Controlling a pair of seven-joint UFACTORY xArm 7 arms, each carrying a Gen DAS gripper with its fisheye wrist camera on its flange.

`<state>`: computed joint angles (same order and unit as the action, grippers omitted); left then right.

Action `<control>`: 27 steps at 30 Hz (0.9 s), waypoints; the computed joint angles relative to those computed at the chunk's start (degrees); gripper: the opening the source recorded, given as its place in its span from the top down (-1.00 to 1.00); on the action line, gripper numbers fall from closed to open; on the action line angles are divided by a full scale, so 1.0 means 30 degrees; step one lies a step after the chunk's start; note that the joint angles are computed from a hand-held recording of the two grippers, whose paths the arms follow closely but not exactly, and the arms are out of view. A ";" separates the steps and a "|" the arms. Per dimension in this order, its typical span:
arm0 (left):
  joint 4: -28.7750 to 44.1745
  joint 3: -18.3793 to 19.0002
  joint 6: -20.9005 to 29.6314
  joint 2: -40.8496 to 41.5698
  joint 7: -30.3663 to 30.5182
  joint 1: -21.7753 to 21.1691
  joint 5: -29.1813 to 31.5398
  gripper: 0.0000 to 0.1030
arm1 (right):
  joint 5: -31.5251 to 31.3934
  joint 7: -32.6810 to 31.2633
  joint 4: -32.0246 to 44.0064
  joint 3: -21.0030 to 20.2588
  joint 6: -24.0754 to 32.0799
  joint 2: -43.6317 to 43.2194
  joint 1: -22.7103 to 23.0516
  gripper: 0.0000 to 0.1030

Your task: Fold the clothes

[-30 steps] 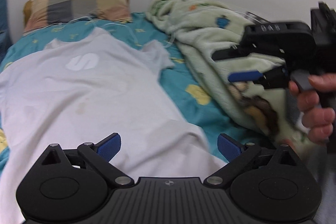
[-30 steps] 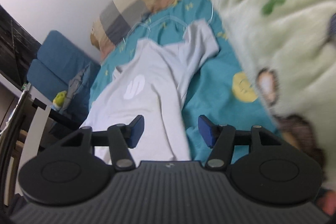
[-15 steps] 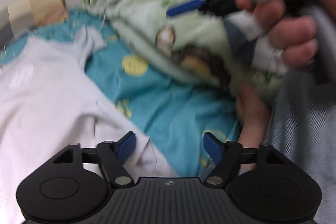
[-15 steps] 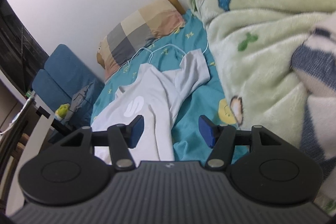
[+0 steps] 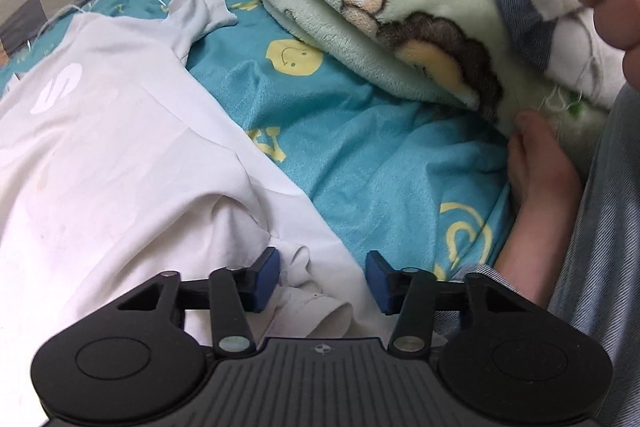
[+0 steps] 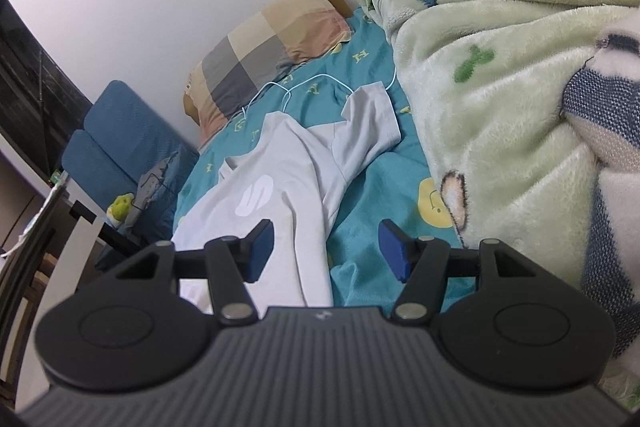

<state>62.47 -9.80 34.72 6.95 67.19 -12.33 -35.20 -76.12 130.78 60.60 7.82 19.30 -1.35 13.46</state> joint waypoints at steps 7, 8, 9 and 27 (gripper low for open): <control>0.0791 0.0253 0.1079 0.0061 -0.0981 0.0630 -0.1371 0.89 | 0.0857 -0.0867 0.0060 -0.0055 0.0024 0.0245 0.0099 -0.20; 0.1049 0.0332 0.1585 0.0038 -0.0925 0.0890 -0.2155 0.89 | 0.0800 -0.0769 0.0042 -0.0103 -0.0148 0.0267 0.0077 -0.20; 0.1376 0.0476 0.2173 0.0038 -0.1114 0.1172 -0.2915 0.90 | 0.0689 -0.0573 0.0010 -0.0155 -0.0346 0.0282 0.0046 -0.20; 0.4695 0.1939 0.1578 0.1317 -0.9841 0.5108 -0.8569 0.92 | 0.8745 -0.7201 0.1811 0.1177 -0.6979 0.5328 -0.0925 -0.19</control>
<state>76.55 -3.98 39.46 10.90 37.66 3.00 -60.91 -49.89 109.17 66.03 11.35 -1.64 14.63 10.68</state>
